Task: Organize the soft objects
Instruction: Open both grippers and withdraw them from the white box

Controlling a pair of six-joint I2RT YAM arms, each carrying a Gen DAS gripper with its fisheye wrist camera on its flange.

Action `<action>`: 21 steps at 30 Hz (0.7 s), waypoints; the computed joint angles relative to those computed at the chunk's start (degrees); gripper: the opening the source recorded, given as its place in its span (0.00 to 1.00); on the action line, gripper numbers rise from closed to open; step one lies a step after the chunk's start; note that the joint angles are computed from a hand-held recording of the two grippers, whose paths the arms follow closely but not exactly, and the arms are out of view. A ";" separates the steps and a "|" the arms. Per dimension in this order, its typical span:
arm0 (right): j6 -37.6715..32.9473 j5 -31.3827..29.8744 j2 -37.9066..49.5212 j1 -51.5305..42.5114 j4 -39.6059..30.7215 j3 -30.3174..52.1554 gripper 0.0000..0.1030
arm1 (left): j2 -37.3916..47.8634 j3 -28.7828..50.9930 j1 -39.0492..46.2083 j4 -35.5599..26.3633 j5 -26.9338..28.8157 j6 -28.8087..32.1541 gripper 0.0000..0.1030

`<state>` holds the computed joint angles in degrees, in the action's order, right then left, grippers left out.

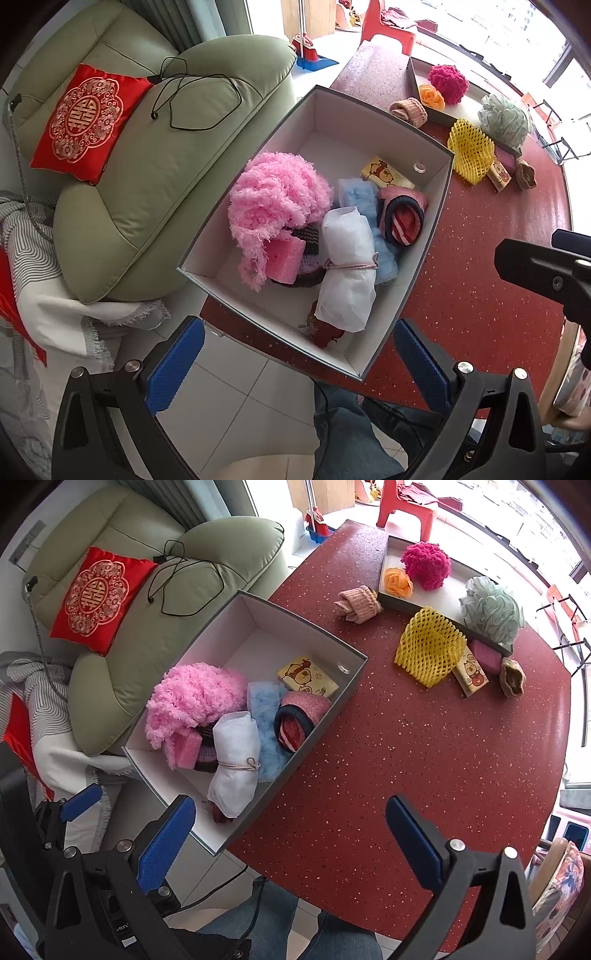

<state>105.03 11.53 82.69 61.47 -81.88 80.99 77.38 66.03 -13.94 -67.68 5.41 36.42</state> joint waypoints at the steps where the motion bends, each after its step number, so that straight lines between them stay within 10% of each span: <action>1: 0.07 0.03 0.12 0.02 -0.11 0.21 1.00 | -0.01 0.17 0.22 0.05 0.14 0.02 1.00; 21: -2.81 -1.34 3.24 -1.79 -0.38 1.91 1.00 | 3.30 1.24 2.01 -0.59 0.16 0.62 1.00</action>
<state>102.22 10.19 85.93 59.68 -82.26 82.90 80.68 67.28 -11.93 -68.26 5.57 37.04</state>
